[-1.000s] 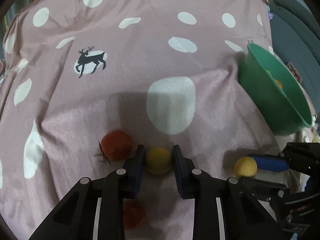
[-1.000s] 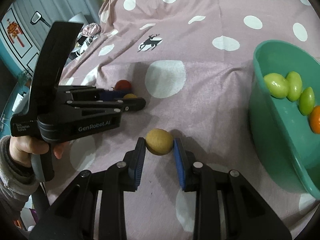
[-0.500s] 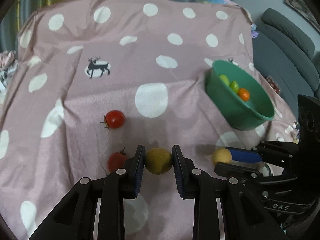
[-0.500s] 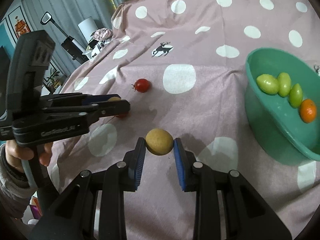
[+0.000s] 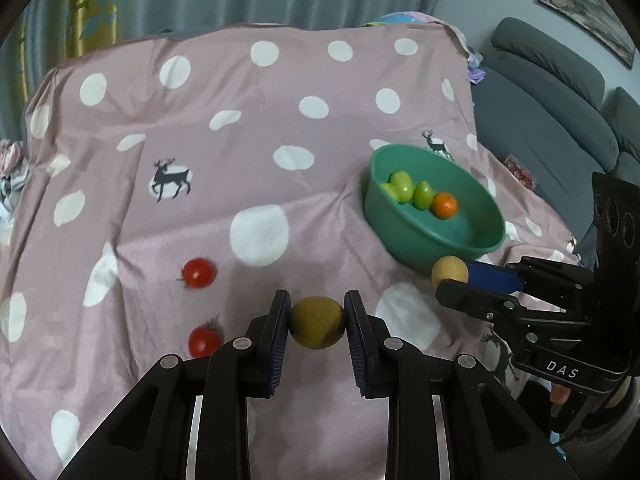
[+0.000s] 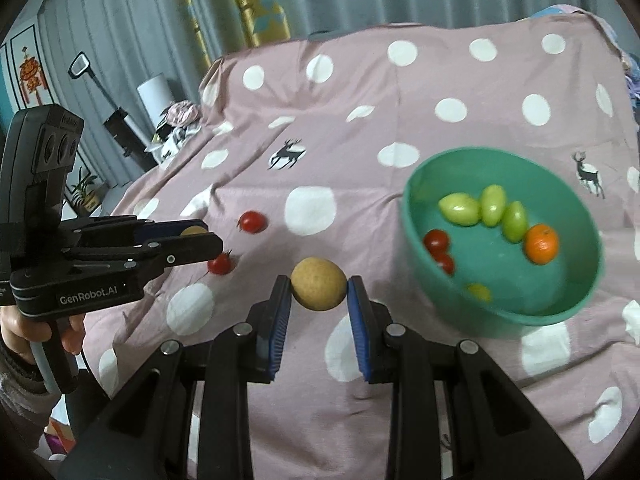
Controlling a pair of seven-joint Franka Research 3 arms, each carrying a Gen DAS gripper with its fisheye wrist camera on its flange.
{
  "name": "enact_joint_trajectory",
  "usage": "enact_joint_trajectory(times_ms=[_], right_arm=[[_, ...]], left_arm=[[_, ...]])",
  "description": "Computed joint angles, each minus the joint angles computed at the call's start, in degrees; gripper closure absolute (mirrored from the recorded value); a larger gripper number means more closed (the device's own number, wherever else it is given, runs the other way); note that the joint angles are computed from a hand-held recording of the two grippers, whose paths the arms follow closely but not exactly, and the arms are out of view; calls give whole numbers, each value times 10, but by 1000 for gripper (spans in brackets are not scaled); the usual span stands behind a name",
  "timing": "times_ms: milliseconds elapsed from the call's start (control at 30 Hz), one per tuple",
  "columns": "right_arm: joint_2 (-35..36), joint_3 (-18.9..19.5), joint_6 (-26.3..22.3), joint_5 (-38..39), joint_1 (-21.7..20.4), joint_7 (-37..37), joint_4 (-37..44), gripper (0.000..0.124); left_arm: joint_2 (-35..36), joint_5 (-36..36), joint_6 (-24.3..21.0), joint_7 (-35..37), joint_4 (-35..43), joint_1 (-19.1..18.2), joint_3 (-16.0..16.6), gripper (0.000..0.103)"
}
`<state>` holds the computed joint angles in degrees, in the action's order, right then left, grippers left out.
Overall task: Organize fruits
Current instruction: 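Carry both held fruits over the teal bowl with both grippers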
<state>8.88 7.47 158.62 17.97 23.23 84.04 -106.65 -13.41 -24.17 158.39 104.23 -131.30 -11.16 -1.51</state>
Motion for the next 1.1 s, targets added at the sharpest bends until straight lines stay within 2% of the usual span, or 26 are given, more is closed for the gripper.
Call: enact_joint_trajectory(times_ms=[333,700,867,1100], right_arm=[[-17,-13,42,-17,-9,30,-25,94],[-25,-33,78,-63,-28,87,-44,94],[-24,-39,87,-76,-36,104,-46,94],[-11,-43,90,-92,-42,119,-38,94]], left_arm=[[39,21,16,5,54,-8,-23,75],[124,19,-4,31,160,4,-69,75],[161,34,-10,22,202,14,-92,75],[205,93,-27,-18,247,24,-111,75]])
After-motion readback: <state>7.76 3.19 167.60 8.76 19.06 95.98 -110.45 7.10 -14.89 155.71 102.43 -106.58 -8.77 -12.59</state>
